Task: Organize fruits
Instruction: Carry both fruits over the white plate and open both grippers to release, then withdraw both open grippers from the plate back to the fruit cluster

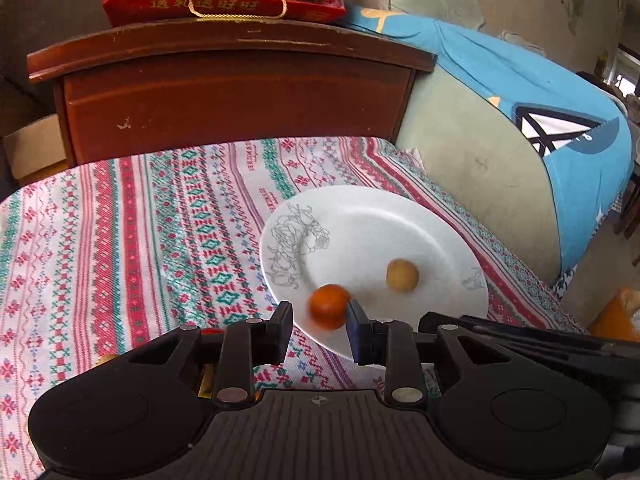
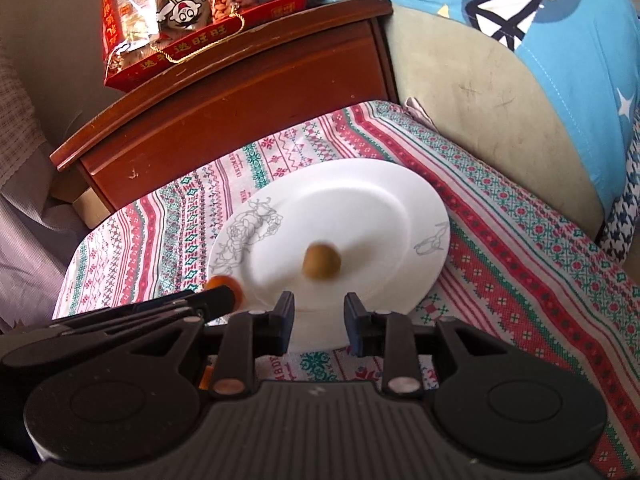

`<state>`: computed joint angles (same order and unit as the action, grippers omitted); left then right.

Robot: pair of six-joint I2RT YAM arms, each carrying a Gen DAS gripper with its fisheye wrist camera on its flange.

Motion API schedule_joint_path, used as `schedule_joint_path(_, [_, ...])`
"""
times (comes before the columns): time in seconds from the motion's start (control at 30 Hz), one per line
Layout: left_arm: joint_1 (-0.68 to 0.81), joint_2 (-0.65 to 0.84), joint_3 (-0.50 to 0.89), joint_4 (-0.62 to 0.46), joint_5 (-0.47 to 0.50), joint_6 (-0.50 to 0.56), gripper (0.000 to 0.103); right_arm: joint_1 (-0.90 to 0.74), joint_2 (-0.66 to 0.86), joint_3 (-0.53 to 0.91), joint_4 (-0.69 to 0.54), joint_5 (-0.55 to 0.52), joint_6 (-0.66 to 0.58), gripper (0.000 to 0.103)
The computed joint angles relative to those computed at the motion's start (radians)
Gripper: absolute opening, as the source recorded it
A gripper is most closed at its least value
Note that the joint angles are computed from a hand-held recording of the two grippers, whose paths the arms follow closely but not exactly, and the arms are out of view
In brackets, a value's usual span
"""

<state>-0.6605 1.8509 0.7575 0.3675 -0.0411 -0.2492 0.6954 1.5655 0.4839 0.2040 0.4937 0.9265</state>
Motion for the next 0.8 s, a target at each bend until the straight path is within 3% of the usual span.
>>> schedule_joint_path(0.3, [0.024, -0.081, 0.004, -0.148, -0.053, -0.060, 0.035, 0.049, -0.008, 0.075, -0.164, 0.073, 0.029, 0.069])
schedule_joint_path(0.5, [0.034, -0.164, -0.023, -0.243, -0.055, -0.069, 0.036, 0.102, 0.019, 0.138, -0.271, 0.128, 0.029, 0.076])
schedule_joint_path(0.7, [0.053, -0.254, -0.093, -0.269, -0.033, -0.115, 0.054, 0.137, 0.015, 0.159, -0.340, 0.141, 0.059, 0.077])
schedule_joint_path(0.8, [0.060, -0.288, -0.120, -0.289, -0.028, -0.121, 0.055, 0.155, 0.015, 0.168, -0.361, 0.137, 0.065, 0.077])
